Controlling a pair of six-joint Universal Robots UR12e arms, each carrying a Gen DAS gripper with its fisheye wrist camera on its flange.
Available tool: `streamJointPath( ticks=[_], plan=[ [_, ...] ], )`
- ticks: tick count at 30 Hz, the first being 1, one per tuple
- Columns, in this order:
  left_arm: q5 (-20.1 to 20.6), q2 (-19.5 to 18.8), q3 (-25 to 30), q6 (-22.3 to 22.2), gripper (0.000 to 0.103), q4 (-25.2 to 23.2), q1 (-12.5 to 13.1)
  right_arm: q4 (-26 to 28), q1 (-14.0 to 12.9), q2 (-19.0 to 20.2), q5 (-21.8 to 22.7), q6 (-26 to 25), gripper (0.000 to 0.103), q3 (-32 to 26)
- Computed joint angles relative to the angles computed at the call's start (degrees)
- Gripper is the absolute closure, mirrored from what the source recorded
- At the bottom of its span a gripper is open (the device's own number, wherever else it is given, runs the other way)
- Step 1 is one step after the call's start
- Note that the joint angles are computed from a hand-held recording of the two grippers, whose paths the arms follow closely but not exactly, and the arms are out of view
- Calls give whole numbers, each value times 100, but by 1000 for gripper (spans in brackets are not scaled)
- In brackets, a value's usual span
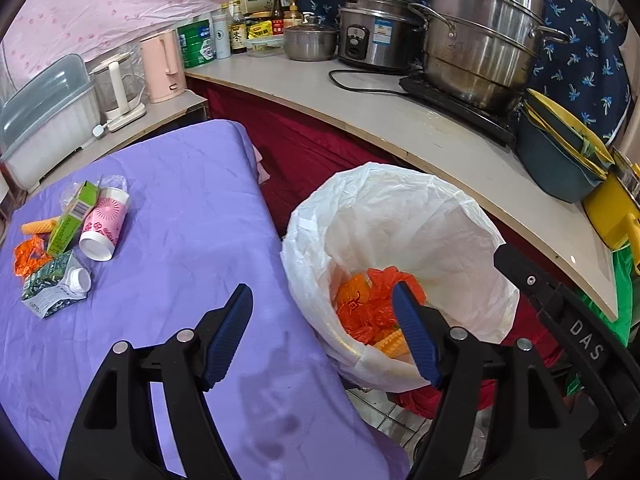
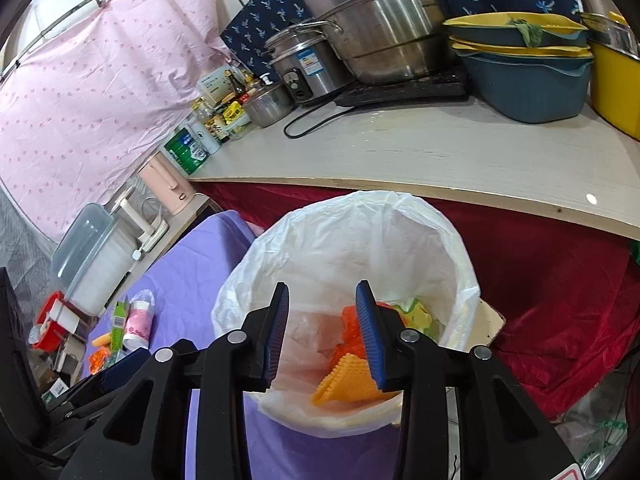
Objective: Collect trash
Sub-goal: 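Open the right tool over the bin while the left tool releases the red bag, then move both tools back over the remaining trash on the table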
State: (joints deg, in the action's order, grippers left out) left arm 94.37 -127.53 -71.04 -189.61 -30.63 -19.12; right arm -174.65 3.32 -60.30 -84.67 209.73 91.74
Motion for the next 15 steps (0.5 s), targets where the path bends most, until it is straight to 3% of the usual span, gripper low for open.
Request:
streamJointPath(
  ticks=[15],
  plan=[
    [204,435,-654,-379,33,324,331,219,385,112,170,-402,65,-378]
  ],
)
